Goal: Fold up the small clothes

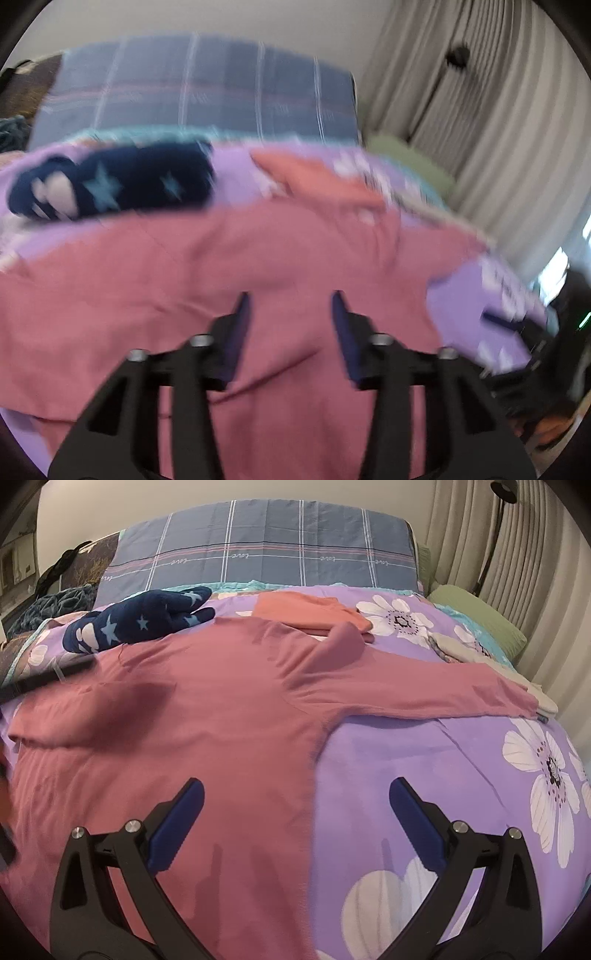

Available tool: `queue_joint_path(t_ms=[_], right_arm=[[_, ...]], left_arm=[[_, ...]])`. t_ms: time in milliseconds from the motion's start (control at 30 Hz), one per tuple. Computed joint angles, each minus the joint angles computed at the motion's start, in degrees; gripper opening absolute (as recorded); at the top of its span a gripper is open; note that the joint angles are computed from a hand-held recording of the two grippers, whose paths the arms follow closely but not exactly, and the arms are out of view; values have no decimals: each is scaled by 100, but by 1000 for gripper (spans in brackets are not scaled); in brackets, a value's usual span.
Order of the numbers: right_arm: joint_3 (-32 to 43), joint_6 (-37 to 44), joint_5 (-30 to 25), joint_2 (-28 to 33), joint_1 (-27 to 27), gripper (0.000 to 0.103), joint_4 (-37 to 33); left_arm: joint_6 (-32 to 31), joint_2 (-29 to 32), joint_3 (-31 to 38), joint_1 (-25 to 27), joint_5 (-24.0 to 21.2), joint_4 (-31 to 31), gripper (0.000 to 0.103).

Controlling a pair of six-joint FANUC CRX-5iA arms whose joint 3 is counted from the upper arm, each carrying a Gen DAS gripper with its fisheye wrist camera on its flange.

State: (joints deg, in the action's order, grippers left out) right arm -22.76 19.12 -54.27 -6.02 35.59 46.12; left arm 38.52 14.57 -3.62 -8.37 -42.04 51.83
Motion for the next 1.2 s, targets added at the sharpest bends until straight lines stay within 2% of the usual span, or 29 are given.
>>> queue_joint_path(t_ms=[67,100,200,267,300,367,400,433,467,533,567,667,733,800,867,900,933,967,1000,1100,1133,1200], right_arm=[[-49,11,78,-51,-48,101,8],[-57,45,141,-68,-80,101,-20],[41,434,626,-133,-262,101,-544],[222,891,987,-109,-376,100,-1109],[404,1342,1232,-53,-476,97,-1614],[878,2281,1406,160,-654,70,-2631],[1209,2868,1377,321,-771,62,-3260],[1490,3339,1298,458,-872,49,-3776],[1883,3902,1126,668,-1017,40,-4417],[2446,4642,846,996,-1256,40,-5346],[2697,4942,709,1151,-1365,40,-5794],[3302,5398,334,1629,-1624,40,-6601],[3653,5453,123,1953,-1728,40,-6860],[3802,5481,172,2126,-1756,40,-6959],[4012,5588,236,2304,-1763,40,-7081],[4102,5633,215,2373,-1750,33,-7101],[4246,5676,91,2457,-1695,1,-7053],[4383,5690,-66,2526,-1652,1,-6976],[4298,5625,70,2443,-1588,1,-6826],[3684,5742,1025,1726,-1397,1,-6208],[3448,5418,1358,1526,-1290,1,-5614],[3219,4840,1581,1378,-1211,1,-4662]], left_arm=[[189,6,57,20,-210,-451,52],[177,-95,-53,56,-191,-523,56],[-120,-513,-503,258,98,-386,68],[52,-793,-670,475,344,-752,72],[316,-872,-637,550,385,-1069,74],[1029,-1056,-612,829,438,-1938,75],[1263,-1086,-577,910,408,-2201,75],[1561,-1136,-558,1045,376,-2544,75],[1807,-1155,-503,1155,338,-2822,75],[2404,-1204,-451,1333,282,-3407,75],[2565,-1204,-427,1403,228,-3510,75],[2359,-1248,-547,1520,184,-3235,75],[2259,-1230,-520,1437,274,-3356,78],[2317,-1178,-440,1327,398,-3583,82],[2803,-1021,-143,1184,336,-4143,82],[3124,-958,6,1130,295,-4478,82],[3248,-944,42,1118,303,-4589,82],[3299,-951,37,1134,313,-4602,82],[3287,-969,3,1178,322,-4533,83],[3132,-1034,-132,1330,330,-4300,85],[3119,-1026,-121,1356,297,-4331,85],[3201,-998,-76,1358,291,-4456,85]])
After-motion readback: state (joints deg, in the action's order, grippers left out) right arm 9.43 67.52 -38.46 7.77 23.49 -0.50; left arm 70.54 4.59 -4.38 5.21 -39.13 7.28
